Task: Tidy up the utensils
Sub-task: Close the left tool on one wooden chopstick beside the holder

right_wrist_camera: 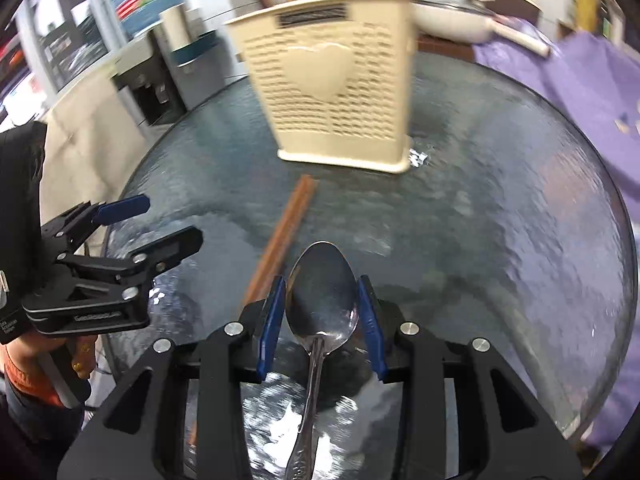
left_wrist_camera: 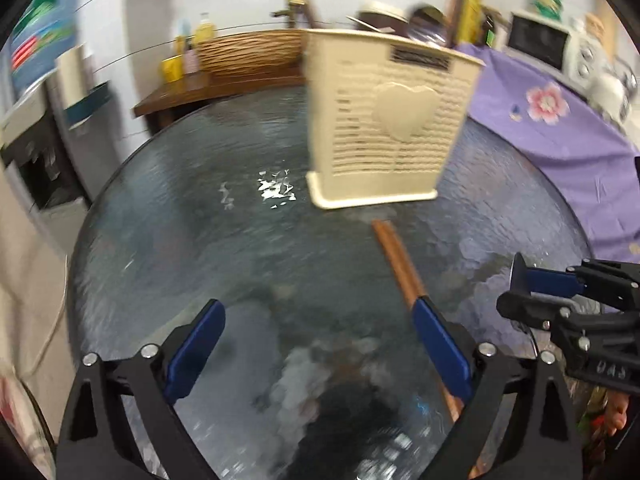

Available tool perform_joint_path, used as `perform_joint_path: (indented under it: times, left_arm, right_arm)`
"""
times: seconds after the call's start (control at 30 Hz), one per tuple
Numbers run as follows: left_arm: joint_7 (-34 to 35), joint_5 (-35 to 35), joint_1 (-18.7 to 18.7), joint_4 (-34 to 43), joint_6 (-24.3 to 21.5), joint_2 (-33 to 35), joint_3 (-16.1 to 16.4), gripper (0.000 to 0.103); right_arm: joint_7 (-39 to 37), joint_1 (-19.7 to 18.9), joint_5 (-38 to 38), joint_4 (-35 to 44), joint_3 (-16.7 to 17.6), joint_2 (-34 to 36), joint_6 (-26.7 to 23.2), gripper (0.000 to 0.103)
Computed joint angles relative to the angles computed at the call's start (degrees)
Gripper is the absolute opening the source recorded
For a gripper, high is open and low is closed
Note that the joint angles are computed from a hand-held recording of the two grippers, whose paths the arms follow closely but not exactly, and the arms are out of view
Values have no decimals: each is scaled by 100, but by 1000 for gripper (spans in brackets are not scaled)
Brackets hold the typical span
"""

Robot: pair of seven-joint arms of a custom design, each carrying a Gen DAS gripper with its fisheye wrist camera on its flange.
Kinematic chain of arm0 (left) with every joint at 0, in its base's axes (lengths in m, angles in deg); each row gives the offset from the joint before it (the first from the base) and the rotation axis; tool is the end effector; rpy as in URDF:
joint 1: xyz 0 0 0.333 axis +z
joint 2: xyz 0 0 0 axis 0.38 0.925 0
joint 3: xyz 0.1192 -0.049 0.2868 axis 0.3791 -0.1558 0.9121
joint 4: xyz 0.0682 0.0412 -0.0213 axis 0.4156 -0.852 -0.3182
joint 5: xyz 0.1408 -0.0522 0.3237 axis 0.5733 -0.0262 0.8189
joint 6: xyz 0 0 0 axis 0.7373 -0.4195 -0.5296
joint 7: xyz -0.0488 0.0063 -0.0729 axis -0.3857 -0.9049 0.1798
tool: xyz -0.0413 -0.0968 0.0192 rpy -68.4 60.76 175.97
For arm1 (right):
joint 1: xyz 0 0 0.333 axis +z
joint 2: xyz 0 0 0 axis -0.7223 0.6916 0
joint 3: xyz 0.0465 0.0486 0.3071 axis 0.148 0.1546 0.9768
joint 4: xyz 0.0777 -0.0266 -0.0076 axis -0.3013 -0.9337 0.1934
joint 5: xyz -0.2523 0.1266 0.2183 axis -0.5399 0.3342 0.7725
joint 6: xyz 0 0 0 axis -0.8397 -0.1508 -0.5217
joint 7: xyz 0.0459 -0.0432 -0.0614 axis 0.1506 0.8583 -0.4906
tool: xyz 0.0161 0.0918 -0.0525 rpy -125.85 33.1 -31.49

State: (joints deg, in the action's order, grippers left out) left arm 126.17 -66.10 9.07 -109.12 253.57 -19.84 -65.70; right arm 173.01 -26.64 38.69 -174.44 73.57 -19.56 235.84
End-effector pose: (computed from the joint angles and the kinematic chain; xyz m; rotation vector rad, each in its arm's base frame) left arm 0.5108 -0.2321 0.4563 -1.1413 2.4360 -0.9255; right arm 0.4326 0.2611 0.4800 -1.5963 1.9796 -0.4914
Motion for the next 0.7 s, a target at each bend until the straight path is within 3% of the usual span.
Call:
perform_joint_path:
  times: [0.2,0.3,0.47,0.63,0.7]
  left_arm:
    - [-1226,1764,-334,215,-47,371,220,84]
    - [-892,1356,-132,264,-160,430,-33,83]
    - [-1333,1923,-271,236,-162,505,138,83]
    - [-1078,1583,-25,275,-319,506,88,82]
    - [-1014,1443,57,475,-590,582,70,75]
  right_arm:
    - [507,-133,-320,-266,44,-120,138,37]
    - [550,-167,-321,-430,0,-258,220,37]
    - [608,-240,-296,-536,39,-312,263,37]
    - [561,-219,-258,-484,50,-275,121,37]
    - [500,-206,-211,-442,36,-228,104,37]
